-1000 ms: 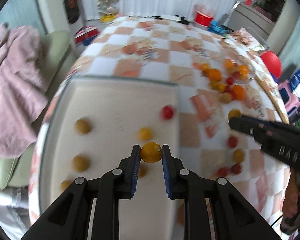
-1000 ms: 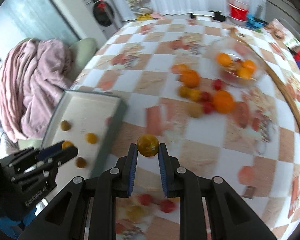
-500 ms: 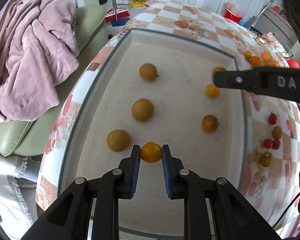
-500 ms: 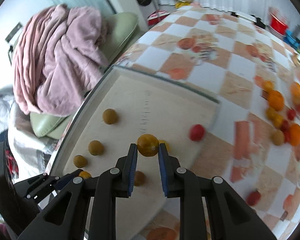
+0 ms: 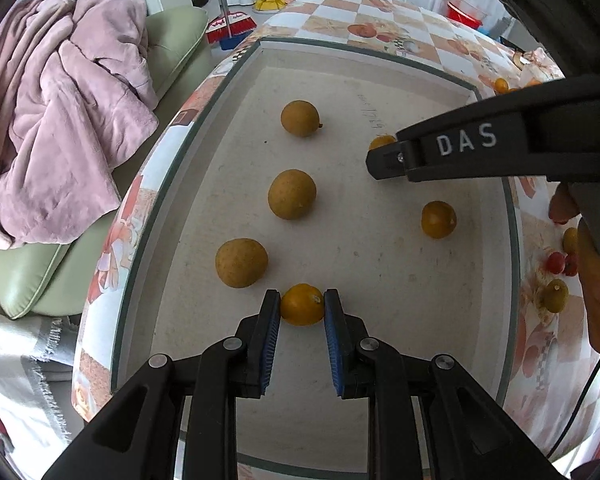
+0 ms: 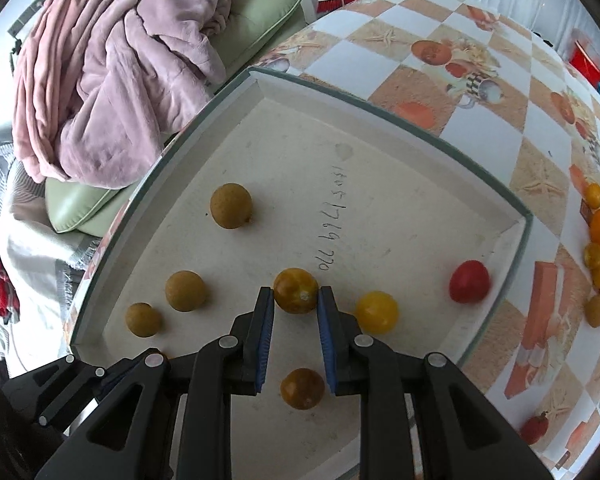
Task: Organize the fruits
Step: 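Carry both fruits over the white tray and open both tools to drop them, then move both open tools back to the fruit pile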
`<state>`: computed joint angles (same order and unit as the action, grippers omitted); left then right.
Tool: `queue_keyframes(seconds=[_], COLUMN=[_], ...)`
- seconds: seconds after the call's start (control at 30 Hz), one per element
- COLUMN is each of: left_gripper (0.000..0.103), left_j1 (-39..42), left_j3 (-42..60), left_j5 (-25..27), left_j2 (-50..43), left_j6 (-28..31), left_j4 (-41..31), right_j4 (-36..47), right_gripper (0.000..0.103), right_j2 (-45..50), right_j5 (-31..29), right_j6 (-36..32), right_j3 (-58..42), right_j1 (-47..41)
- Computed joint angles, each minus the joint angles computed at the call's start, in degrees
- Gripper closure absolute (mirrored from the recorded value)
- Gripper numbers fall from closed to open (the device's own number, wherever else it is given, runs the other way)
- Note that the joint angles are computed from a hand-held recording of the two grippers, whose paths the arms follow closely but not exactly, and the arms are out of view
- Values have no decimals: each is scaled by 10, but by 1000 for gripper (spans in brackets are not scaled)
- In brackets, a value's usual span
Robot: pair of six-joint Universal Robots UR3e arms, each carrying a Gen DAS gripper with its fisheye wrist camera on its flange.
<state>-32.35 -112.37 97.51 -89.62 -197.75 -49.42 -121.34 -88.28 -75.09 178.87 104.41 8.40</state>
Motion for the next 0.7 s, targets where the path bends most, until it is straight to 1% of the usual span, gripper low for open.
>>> queue_keyframes(seconds=[0.03,0.07,0.1,0.13,0.17,0.23,0.27,0.37,0.4,0.53,0.7], left_gripper=[73,46,25,25,25,25,25,25,25,25,25], left_j1=[0,-1,-5,-12,-11,-8,-8,-9,-9,-27,-54], left_j3=[4,7,10,4,5,18,23,37,43,86,155], left_j5=[5,8,17,34,36,32,33,32,31,35,39], left_j2=[-2,-4,-4,1,1,-7,-11,-19,-21,-37,-75], left_j6=[1,0,-6,-12,-9,-1,-1,7,10,27,41], left_j4=[-3,-6,-6,9,10,-6,-11,-19,-22,-39,-56], right_j4=[2,3,2,-4,-9,-14,-14,-11,-11,3,72], right_gripper=[75,72,63,55,53,44,42,31,25,23,23], right_j2=[1,0,1,-7,-10,-26,-35,-70,-82,-143,-257], right_j5=[1,4,6,9,12,23,29,42,44,43,51], right_j6=[-2,-2,0,3,6,9,11,12,15,18,-7], right_j3=[-2,-3,-5,1,3,12,16,32,38,64,119], right_j1=[0,-1,-2,-6,-8,-18,-24,-47,-53,-92,-189])
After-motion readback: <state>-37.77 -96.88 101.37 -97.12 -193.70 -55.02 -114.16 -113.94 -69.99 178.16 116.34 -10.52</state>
